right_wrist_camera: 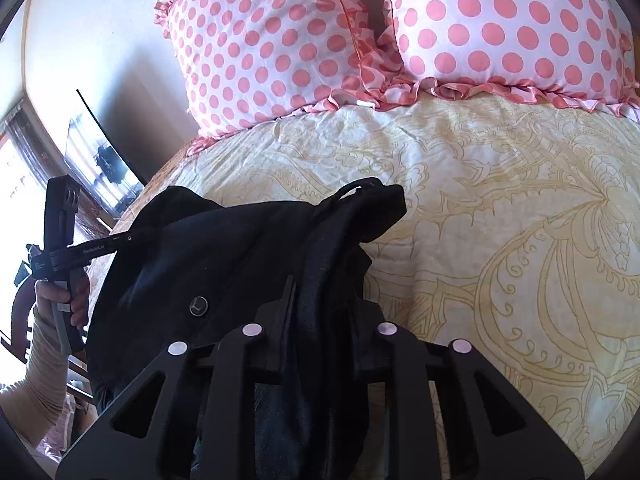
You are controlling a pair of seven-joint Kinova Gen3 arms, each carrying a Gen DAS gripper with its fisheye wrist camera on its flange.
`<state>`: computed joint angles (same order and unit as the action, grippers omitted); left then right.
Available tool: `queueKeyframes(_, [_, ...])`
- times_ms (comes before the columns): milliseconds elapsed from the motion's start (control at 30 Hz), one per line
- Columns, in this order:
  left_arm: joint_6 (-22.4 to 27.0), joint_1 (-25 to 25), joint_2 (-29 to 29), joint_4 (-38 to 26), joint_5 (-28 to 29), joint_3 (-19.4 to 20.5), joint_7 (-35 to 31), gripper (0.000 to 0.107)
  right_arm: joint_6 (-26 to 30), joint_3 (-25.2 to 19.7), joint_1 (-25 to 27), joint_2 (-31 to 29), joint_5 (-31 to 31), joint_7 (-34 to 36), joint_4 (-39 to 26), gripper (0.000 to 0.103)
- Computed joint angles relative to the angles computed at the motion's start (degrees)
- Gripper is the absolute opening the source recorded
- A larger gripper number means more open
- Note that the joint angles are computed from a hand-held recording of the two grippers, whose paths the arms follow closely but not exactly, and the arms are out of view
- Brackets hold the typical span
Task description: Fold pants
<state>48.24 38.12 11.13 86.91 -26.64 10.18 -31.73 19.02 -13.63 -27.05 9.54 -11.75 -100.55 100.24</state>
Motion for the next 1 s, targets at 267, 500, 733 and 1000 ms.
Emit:
queueKeyframes(267, [-0.26, 0.31, 1.93, -6.20, -4.78, -1.37, 1.07, 0.008, 2.30, 0.65, 1.04, 2.83, 6.45, -2.35, -8.28, 0.017])
queueKeyframes(500, [4.07, -0.78, 11.22, -20.13, -2.69, -5.44, -3.96, 0.009, 10.12, 6.19, -1.33, 10.96, 16.39, -9.92, -21.83, 0.017])
queueKeyframes(733, [12.64, 0.82, 19.22, -28.04, 0.92, -8.79, -7.78, 0.023, 22.34, 9.40, -8.51, 15.83, 31.21, -19.66, -28.98, 0.028])
queueKeyframes(1000, [9.74, 12.35, 10.21, -16.45, -12.70, -14.07, 3.62, 0.060, 22.55, 24.92, -27.63, 7.35, 48.80, -37.55, -17.32, 0.070])
